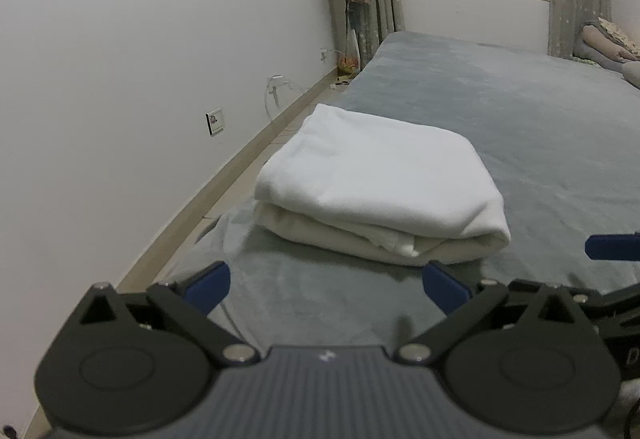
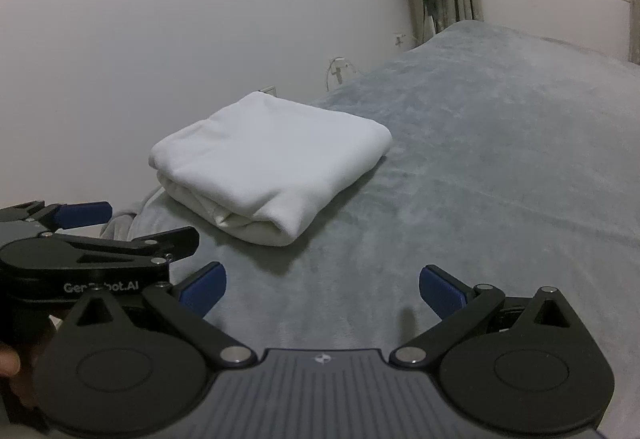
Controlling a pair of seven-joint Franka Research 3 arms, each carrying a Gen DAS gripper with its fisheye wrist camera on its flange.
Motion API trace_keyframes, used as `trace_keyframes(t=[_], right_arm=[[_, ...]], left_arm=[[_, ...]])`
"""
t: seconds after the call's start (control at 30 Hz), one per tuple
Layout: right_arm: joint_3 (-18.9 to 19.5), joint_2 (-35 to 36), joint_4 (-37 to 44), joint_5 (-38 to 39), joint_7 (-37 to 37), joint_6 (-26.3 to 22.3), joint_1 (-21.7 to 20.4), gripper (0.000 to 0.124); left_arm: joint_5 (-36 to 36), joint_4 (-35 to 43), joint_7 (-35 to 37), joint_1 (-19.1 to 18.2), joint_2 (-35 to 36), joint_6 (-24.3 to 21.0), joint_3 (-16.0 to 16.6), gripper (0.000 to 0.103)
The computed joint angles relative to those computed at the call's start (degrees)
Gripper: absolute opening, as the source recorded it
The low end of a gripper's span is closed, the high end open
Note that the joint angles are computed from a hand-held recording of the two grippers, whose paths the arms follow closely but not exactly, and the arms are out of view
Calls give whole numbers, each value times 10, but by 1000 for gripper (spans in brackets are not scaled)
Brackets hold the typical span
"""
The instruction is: Fold clothes
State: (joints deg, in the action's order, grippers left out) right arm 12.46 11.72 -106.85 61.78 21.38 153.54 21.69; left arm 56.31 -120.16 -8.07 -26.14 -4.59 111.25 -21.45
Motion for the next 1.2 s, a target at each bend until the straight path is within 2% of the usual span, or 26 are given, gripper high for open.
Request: trace_keyframes(t=[0.13, 0.37, 0.73, 1.2], right_arm=[[0, 2, 3, -3, -5, -4, -1, 103], [0, 6, 7, -8, -15, -10, -4, 103], [2, 17, 11, -35, 7, 8, -1, 103], [7, 23, 16, -29, -1, 4, -7, 103]], left_arm=[[2, -5, 4, 2, -2, 12, 3, 103], [4, -2, 4, 2, 2, 11, 2, 103], [-7, 4, 9, 1, 7, 4, 4, 103], [-10, 3, 11, 3, 8, 11, 6, 103]])
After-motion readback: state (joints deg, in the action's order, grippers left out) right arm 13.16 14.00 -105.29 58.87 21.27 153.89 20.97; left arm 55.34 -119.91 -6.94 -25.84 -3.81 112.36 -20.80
